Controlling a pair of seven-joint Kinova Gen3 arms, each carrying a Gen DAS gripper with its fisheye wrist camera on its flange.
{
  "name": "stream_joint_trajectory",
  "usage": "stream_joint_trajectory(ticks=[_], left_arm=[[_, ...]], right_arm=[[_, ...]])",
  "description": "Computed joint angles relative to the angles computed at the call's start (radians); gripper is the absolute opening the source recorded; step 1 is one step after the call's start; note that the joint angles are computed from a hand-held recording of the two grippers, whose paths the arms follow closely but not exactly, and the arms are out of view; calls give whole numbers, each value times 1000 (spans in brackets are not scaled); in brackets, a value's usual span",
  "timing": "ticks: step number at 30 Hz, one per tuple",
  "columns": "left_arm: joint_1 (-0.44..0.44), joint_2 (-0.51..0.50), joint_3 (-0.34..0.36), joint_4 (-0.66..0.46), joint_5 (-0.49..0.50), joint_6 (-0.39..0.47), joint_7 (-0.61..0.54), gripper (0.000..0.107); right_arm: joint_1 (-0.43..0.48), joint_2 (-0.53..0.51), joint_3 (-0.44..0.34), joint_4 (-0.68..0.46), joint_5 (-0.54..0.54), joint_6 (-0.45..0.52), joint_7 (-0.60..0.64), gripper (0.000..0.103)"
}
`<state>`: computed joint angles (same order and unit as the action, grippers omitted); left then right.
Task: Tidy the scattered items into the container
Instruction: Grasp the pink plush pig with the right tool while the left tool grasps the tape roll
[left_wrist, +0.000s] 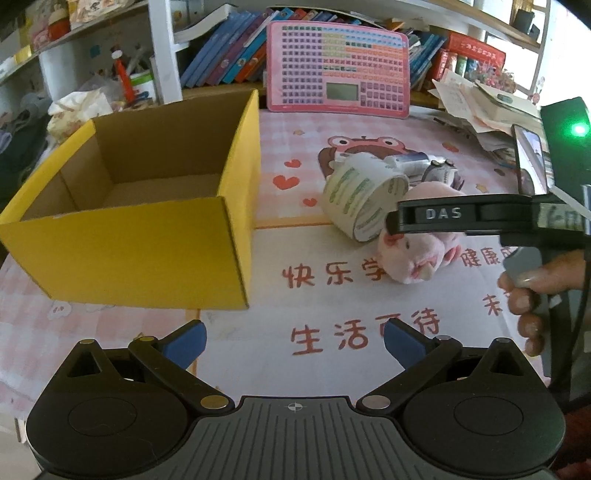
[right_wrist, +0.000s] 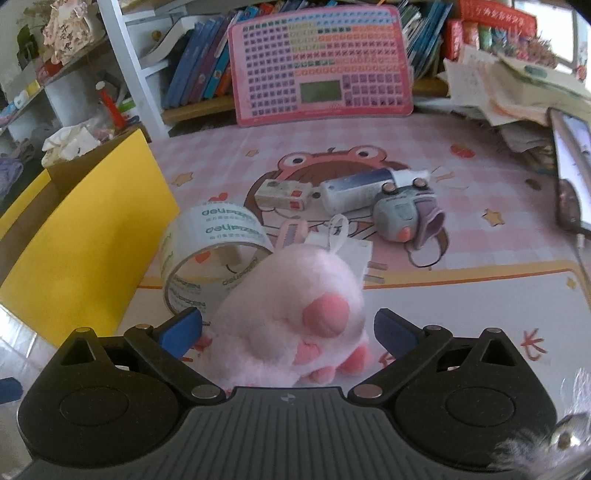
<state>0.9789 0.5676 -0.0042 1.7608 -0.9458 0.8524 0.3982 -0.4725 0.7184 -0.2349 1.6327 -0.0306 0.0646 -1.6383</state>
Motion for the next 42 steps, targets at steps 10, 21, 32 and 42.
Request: stream_joint_trajectory(ticks=[10, 21, 32, 42], left_arm=[[-44, 15, -14, -27, -47, -140, -117, 102], [-32, 79, -106, -127, -10, -152, -170, 94], [-93, 173, -119, -294, 93, -6, -307, 85], [-118, 236, -119, -386, 174, 29, -416, 40]], right_arm=[[76, -20, -38, 67, 5, -99, 20, 65], [138, -65, -13, 132, 27, -136, -24, 65], [280, -29, -174, 78, 79, -25, 52, 66], [354, 6, -287, 55, 49, 28, 209, 66]])
